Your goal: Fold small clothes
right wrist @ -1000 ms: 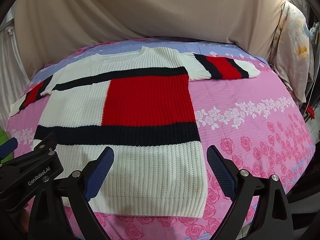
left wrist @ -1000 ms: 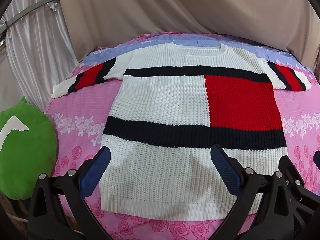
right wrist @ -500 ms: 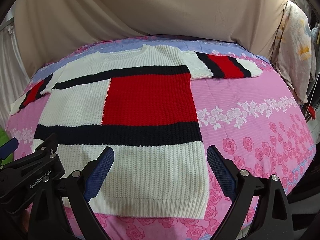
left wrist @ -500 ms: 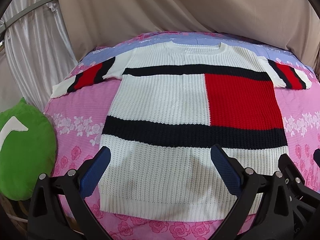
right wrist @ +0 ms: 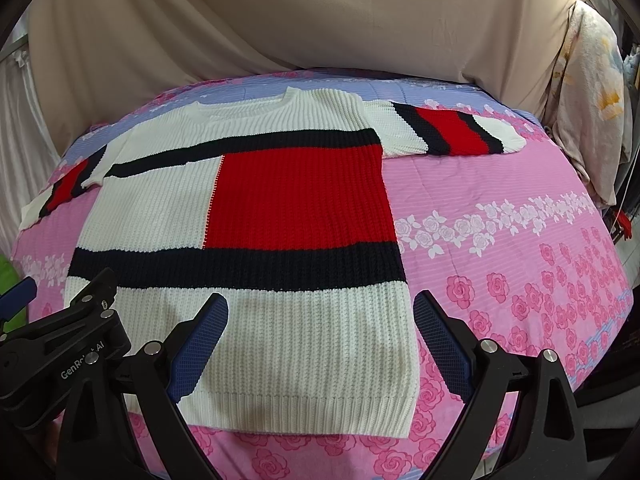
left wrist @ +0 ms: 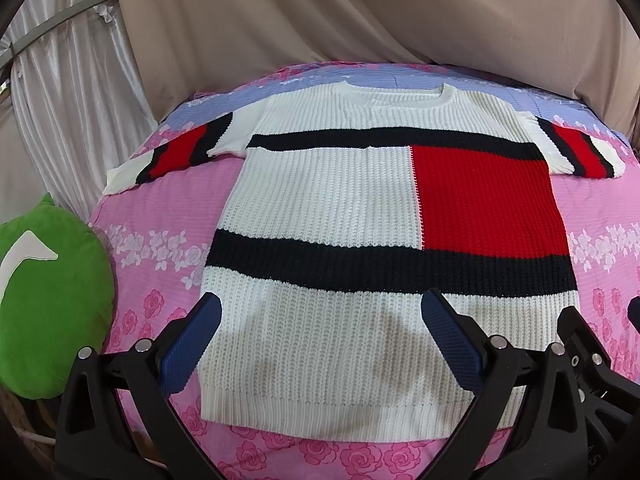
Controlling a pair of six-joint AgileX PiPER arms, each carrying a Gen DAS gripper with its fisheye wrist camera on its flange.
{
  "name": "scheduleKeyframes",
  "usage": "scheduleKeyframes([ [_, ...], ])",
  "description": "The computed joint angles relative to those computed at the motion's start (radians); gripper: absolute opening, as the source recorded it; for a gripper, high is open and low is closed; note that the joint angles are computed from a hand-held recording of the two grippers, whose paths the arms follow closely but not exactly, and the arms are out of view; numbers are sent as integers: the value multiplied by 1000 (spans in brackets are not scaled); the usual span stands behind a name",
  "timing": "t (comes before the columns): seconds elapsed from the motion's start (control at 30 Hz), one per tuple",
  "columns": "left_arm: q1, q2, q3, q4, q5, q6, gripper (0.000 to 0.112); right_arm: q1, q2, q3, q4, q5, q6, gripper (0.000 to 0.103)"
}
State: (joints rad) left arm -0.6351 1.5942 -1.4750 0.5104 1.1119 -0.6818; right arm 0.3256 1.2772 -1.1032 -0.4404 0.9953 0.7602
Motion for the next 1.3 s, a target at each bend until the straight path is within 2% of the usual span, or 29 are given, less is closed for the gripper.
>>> scheduleKeyframes([
  [0.87,9,11,-14,-4,10,10,97,0,20,-12,0,-2,0,92],
  [1.3,13,59,-53,-14,28,15,97,-21,54,-29,21,-9,-30,92],
])
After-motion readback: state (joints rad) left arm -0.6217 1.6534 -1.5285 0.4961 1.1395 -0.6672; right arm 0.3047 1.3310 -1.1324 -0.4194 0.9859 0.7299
